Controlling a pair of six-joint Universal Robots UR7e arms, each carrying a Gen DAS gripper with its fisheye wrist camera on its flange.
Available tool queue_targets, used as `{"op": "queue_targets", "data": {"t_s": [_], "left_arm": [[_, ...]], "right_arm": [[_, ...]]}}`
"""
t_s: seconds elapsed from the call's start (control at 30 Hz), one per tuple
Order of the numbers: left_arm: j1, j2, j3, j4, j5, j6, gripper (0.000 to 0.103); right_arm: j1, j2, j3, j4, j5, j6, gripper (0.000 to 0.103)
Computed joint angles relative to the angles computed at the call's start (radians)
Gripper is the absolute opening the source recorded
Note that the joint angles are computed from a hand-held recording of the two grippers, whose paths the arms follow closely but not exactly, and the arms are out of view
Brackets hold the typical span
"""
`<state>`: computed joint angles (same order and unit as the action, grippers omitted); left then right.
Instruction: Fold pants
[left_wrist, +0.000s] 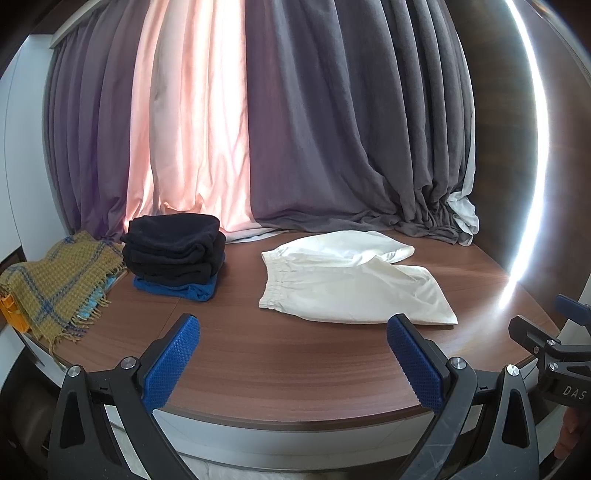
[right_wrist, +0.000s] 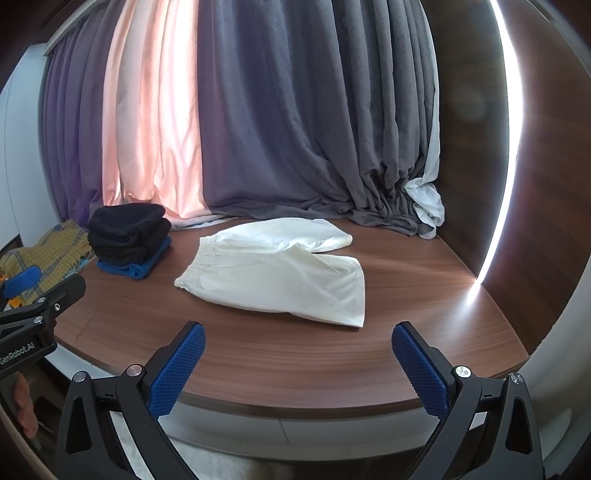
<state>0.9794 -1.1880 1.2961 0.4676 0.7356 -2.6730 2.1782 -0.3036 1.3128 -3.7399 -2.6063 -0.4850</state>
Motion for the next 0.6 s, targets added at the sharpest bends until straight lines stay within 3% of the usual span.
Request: {"op": "queue_targets", "data": {"t_s": [0.33,0.6], "left_arm": [[0.015,0.027,-0.043,0.021,0.010,0.005,0.103],[0.055,0.079,-0.113,0.055,0.031,0.016,0.103]], "right_arm": [[-0.002,0.000,-0.004,0.009,0.001,0.005,0.102],[-0.019,0.018,-0.059,0.106,-0.004,0.056,0.102]]}}
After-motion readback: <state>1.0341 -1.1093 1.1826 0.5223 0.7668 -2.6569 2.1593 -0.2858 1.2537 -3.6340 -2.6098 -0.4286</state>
